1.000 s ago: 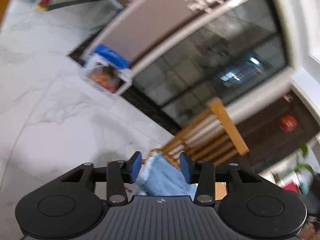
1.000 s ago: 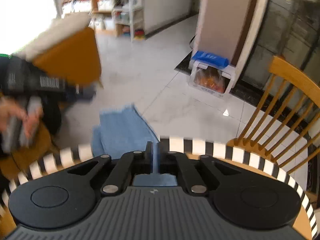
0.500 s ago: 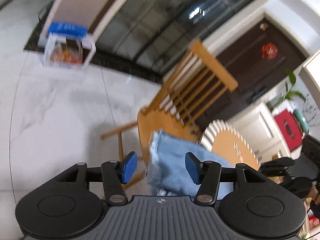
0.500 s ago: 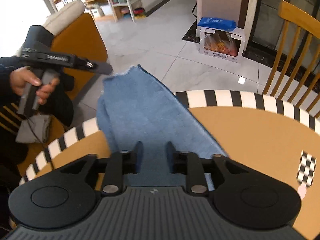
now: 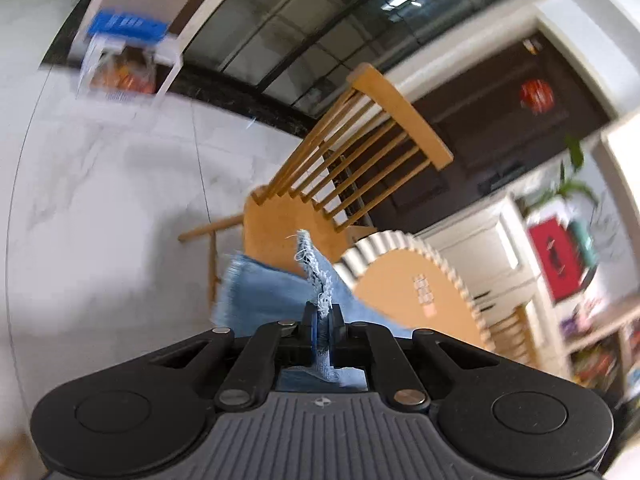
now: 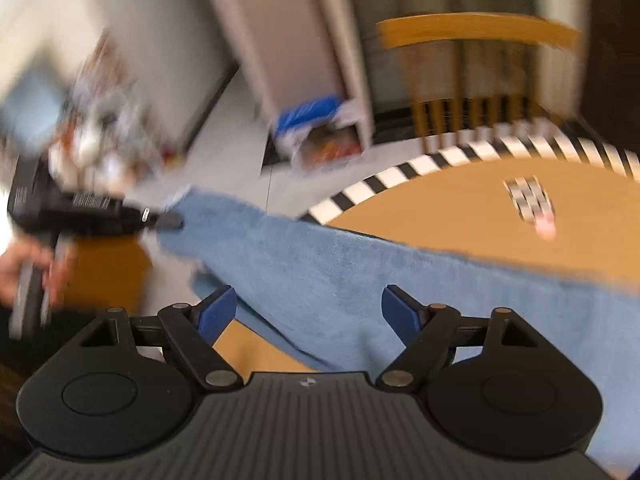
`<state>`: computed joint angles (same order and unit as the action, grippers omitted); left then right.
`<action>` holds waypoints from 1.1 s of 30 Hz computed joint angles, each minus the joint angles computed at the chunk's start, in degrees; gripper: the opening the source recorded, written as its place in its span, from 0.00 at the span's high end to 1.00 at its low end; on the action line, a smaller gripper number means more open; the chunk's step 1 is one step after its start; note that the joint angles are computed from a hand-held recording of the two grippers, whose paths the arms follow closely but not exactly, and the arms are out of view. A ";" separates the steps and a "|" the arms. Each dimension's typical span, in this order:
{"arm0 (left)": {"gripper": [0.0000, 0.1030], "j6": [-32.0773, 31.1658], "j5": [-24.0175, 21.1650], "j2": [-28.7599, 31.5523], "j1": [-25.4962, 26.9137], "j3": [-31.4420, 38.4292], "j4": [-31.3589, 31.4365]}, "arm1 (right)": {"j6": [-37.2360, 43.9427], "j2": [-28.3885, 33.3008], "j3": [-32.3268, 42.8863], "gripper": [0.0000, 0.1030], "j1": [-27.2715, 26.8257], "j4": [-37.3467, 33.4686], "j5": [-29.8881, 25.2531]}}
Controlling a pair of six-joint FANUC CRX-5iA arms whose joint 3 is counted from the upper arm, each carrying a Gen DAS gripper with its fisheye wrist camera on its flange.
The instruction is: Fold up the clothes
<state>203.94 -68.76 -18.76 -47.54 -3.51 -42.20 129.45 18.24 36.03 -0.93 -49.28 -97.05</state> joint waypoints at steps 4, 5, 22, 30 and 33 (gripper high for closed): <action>0.95 0.82 0.30 0.30 3.18 5.01 6.67 | -20.58 -1.02 -6.61 0.21 -8.59 -12.59 -2.63; 0.95 0.15 0.69 0.44 4.26 6.03 8.70 | -23.97 -1.25 -8.22 0.21 -10.01 -14.42 -2.94; 0.96 -39.74 27.56 -8.62 33.62 -10.03 62.93 | -37.15 -19.21 -47.54 0.21 -14.03 -36.80 37.50; 0.98 -56.90 29.44 -11.20 39.49 -20.56 81.25 | -25.42 -18.72 -49.60 0.22 -11.35 -45.66 45.93; 0.99 -57.24 28.91 -12.29 40.33 -24.39 82.94 | -25.67 -18.79 -49.18 0.20 -10.32 -43.38 46.91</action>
